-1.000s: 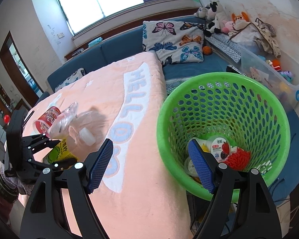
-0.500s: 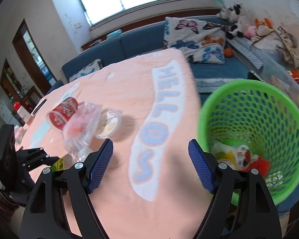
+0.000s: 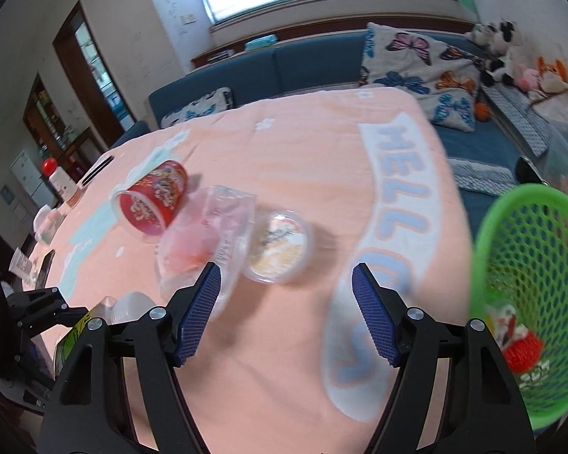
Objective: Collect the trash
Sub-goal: 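Grasp the clear plastic bag with pink bread with the right gripper while the left holds the bottle, then carry the plastic bag into the basket and open the right gripper while the left holds the bottle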
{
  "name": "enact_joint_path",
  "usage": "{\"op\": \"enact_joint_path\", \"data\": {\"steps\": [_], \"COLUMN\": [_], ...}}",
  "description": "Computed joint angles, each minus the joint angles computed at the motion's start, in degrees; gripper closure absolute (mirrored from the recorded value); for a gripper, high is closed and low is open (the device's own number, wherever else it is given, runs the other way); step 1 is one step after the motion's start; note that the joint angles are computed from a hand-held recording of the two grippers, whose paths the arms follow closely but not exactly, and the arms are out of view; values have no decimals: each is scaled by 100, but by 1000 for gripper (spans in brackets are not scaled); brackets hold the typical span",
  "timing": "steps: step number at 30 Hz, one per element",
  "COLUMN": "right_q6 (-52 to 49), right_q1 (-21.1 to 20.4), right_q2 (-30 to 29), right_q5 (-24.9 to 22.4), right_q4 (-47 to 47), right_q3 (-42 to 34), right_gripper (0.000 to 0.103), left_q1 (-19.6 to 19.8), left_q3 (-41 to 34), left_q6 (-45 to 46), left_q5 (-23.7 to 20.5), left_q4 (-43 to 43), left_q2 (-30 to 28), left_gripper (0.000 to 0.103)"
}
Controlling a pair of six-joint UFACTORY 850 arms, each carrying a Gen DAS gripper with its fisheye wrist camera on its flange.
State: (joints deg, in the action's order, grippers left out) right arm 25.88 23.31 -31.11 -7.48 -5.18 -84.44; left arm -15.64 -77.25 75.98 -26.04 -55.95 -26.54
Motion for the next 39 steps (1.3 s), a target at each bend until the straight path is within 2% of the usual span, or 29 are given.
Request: {"op": "enact_joint_path", "data": {"steps": [5, 7, 9, 13, 24, 31, 39], "right_q6": [-1111, -1085, -1190, -624, -615, -647, -116], "right_q1": [108, 143, 169, 205, 107, 124, 183], "right_q2": [-395, -556, -738, -1063, -1725, -1694, -1252], "right_q5": [-181, -263, -361, -570, -1082, -991, -479], "right_q4": [948, 894, 985, 311, 278, 286, -180], "right_q3": [-556, -786, -1045, -1534, -2463, -2361, -1743], "right_gripper": [38, 43, 45, 49, 57, 78, 91], "left_q1": [150, 190, 248, 304, 429, 447, 389], "left_q3": [137, 156, 191, 244, 311, 241, 273], "left_q6": [27, 34, 59, 133, 251, 88, 130], "left_q5": [69, 83, 76, 113, 68, 46, 103], "left_q4": [-234, -285, -354, -455, -724, -641, -689], "left_q2": [92, 106, 118, 135, 115, 40, 92], "left_gripper": [47, 47, 47, 47, 47, 48, 48]}}
